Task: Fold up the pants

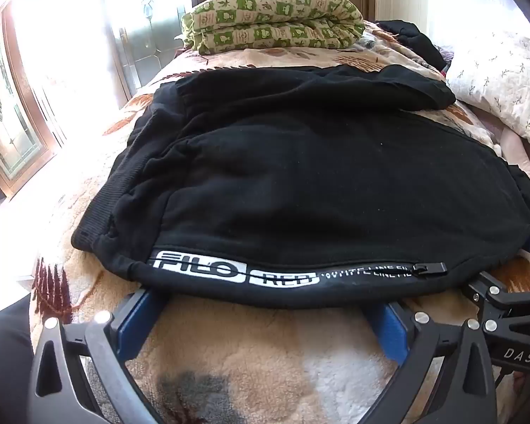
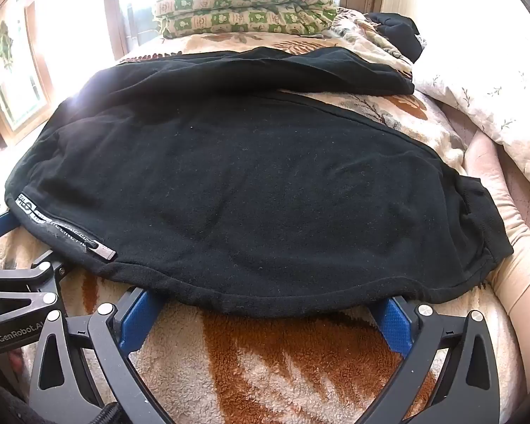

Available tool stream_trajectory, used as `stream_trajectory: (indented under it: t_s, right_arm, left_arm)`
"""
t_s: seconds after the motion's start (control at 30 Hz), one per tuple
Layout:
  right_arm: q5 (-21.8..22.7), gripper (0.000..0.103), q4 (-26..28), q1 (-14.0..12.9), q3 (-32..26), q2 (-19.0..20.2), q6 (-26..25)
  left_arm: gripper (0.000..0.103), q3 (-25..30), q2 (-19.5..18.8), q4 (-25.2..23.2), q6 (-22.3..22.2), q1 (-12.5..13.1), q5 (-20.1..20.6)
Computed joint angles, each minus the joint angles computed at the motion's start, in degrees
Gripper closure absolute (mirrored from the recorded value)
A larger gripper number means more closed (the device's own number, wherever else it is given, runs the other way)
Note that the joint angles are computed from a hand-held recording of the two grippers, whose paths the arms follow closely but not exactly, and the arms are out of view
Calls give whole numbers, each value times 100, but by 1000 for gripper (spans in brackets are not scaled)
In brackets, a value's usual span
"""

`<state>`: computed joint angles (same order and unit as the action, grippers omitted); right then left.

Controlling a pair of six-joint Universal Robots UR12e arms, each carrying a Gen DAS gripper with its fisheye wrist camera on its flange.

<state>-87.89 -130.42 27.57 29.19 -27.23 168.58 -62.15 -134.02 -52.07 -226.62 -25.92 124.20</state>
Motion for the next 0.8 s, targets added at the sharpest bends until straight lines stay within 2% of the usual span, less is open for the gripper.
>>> stream_trajectory:
  t_s: [0.03,0.17,0.27,0.4,0.47,0.5,0.57,0.63,0.77,0.8]
  right_arm:
    - [10,0,-82,-1,39,-10,2]
    - [7,0,-46,-1,11,-2,-1]
    - [99,0,86,-23,-41,-6,15]
    - [132,0,903,-24,-374,44,-103]
    - [351,0,1339,-59,-484,12,-78]
    - [484,0,1354,-80,-360,-81,6]
    - [681,0,1013,-107,36,-312,152]
    - [824,0,475,-121,397,-508,209]
    - [886,0,-462,-130,671,-628,354]
    - [886,0,-497,-140,569,-575,377]
  left_arm:
    - [0,-47,16,117,-18,8,-59]
    - [0,-46,25,98,-22,15,-119]
    - [0,-139,86,297,117,34,-279]
    - [0,-248,210,229,36,-28,-184]
    - [0,-451,341,661,-15,-43,-139]
    - [0,-523,394,877,-29,-40,-167]
    - [0,-583,454,1069,-45,-76,-29]
    - [0,-571,480,1068,14,-123,203]
    - [0,-563,516,1003,49,-120,400]
    - [0,-540,525,907,2,-111,406]
